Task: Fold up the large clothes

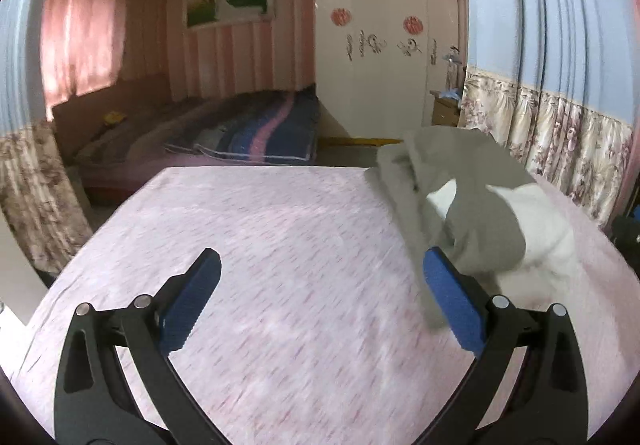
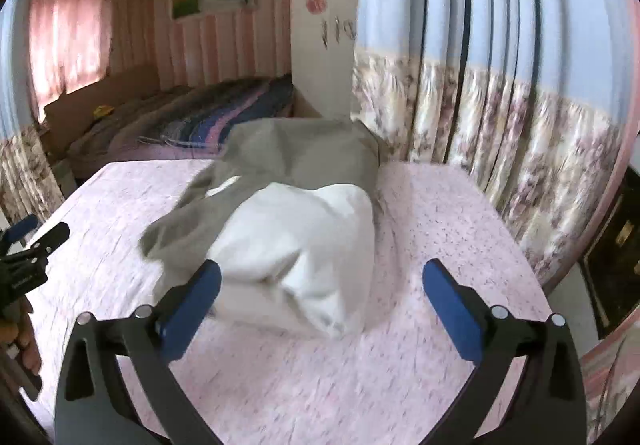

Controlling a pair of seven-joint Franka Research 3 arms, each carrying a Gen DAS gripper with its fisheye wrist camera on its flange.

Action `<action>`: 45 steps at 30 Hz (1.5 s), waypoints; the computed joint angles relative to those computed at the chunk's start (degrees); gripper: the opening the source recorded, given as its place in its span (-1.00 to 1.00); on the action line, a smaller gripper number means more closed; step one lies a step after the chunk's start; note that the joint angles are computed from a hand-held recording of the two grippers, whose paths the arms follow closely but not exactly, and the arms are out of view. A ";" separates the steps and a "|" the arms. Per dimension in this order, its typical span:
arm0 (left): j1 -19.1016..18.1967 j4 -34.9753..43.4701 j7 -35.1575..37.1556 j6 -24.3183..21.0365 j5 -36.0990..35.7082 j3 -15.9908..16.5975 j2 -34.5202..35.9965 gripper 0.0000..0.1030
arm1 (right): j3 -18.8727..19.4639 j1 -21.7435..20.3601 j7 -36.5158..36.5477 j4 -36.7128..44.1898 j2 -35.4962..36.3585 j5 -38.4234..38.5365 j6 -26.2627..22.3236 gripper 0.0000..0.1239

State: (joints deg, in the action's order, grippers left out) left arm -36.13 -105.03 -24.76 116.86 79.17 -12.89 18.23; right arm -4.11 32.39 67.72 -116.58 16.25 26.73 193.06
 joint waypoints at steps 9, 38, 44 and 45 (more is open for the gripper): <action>-4.31 -5.83 -7.60 -10.84 3.90 -3.26 -3.05 0.94 | 8.93 -1.82 1.33 -15.18 -4.84 -1.35 20.61 0.63; -4.05 -9.43 -10.02 -8.60 0.62 -5.64 -6.27 0.94 | 12.58 -7.50 11.46 -23.55 -12.16 -8.71 19.86 0.63; -3.88 -9.61 -10.24 -8.57 0.92 -5.89 -6.37 0.94 | 12.55 -7.37 11.02 -23.32 -12.04 -7.80 19.28 0.63; -3.83 -9.62 -10.40 -8.56 0.90 -5.90 -6.33 0.94 | 12.52 -7.22 10.44 -23.14 -11.87 -7.08 19.20 0.63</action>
State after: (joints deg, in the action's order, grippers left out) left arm -39.97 -114.65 -35.17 108.30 80.06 -18.79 11.89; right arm 8.41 25.17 78.16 -139.73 4.38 19.65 212.26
